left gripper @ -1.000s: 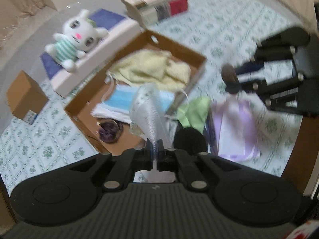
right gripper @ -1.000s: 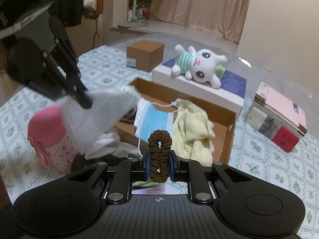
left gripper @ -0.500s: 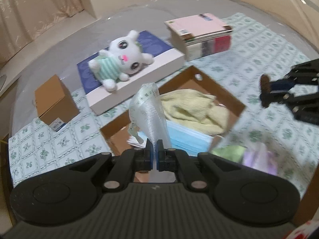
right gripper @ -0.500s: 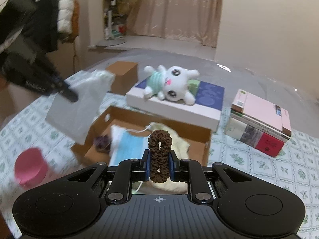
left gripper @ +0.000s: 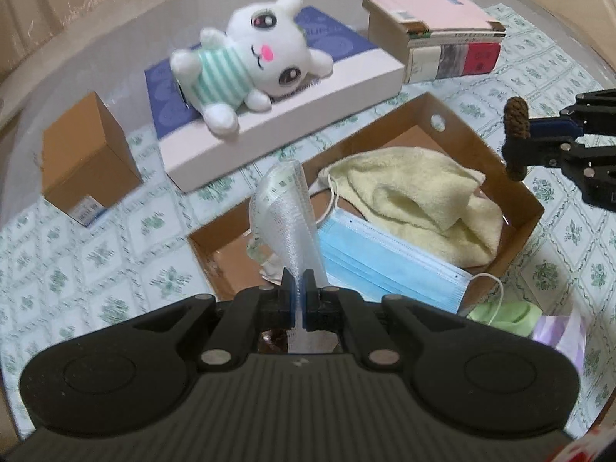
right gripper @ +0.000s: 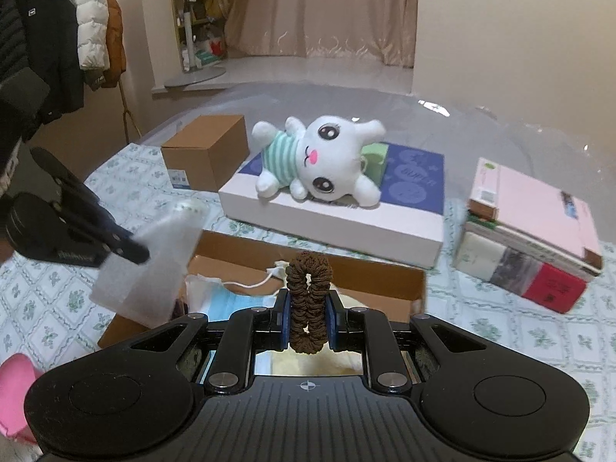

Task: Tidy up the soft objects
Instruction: 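Carry the mesh bag into the box and open the left gripper while the right carries the scrunchie, then open the right gripper to drop the scrunchie onto the towel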

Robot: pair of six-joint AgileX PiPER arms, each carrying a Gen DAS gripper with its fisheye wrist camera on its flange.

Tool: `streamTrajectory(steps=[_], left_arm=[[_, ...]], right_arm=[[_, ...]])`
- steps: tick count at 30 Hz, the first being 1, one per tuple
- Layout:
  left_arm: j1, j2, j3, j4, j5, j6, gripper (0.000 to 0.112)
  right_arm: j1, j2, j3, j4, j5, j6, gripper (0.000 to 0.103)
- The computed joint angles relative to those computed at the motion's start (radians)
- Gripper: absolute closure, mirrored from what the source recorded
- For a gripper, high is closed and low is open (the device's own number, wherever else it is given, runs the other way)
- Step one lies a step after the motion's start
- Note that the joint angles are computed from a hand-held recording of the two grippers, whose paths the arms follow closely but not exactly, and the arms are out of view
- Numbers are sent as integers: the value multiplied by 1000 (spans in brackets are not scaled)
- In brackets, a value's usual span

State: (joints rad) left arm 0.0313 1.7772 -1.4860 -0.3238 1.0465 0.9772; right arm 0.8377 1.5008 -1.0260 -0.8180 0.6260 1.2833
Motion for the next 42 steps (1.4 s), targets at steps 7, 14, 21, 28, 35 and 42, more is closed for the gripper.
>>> streamTrajectory(steps=[7,14,21,28,35,42], left_arm=[[1,28,50,-13,-52,11,76],[48,-20,62,-59,-56,65,73],[84,-46,63,-87,-39,102,73],[97,-56,92,-95,-51,132,73],[124,-80,114,-118,-55,152,70],[174,-171,166,-161,-8,199,69]], right_arm=[[-21,66,-26,37,-64,-16,85],[-12,68,-40,50,-47,-17,85],[-26,76,-41,60,-82,19,85],[-36,79,-4,-62,-147,217,48],[-19,41,29,-106,-134,283,32],[83,-17,25,-78,-1,292,32]])
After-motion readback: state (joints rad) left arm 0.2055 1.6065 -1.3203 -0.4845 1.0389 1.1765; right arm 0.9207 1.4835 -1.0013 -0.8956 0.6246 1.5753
